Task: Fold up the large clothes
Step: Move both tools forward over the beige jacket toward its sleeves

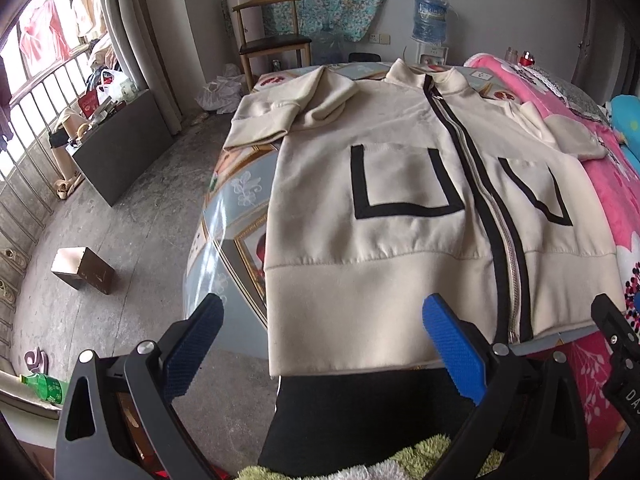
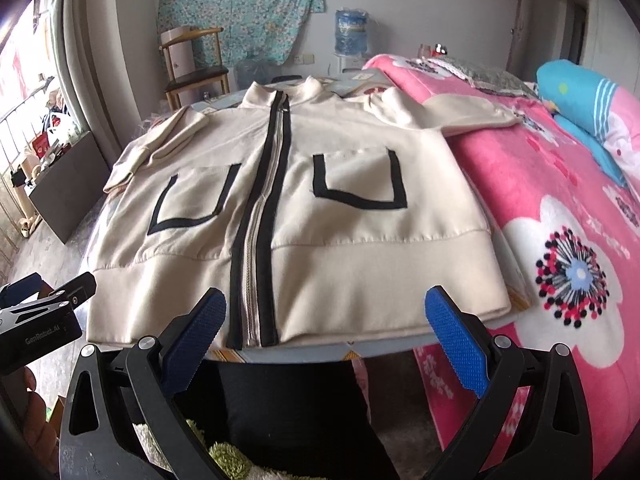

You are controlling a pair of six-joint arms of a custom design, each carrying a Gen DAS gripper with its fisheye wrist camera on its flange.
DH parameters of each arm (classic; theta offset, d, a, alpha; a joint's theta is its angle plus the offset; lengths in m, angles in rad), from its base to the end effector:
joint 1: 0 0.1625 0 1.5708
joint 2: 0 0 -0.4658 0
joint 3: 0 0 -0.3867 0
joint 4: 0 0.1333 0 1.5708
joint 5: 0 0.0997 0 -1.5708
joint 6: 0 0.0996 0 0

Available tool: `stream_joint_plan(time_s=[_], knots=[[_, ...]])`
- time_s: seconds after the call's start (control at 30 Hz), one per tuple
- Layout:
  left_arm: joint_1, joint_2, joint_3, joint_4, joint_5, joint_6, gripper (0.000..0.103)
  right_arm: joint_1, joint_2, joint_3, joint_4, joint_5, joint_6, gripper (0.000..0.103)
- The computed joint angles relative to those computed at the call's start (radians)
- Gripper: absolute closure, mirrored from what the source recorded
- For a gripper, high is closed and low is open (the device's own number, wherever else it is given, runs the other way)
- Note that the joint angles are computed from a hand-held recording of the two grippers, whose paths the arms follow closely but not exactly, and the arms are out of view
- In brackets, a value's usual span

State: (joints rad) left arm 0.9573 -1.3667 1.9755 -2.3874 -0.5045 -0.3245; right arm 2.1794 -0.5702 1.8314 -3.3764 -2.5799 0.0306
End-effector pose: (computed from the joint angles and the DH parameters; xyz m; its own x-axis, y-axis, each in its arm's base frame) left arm -0.1186 -0.5514 0.3709 -0.6528 -0.1313 -0.7461 0.3748 0.7999 -0.4687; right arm 0.3962 -0.4829 0.0519 -0.7022 0.0766 0.7078 -0.4678 0.6998 -0.5398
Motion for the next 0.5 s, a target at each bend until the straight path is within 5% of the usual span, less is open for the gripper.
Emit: stream_joint_plan(time_s=[0.2,0.5], knots=[[0.041,0.044,-0.014,-0.363,0.014,0.211,0.005,-0.015,0.052,-0.126,-0.122,0.040,-0.263,0.007],[0.130,0.059,-0.105,-0.593,-0.203,0.413,0.005,-0.065,0.093,-0.279,-0.064,0.272,-0.385,0.007]])
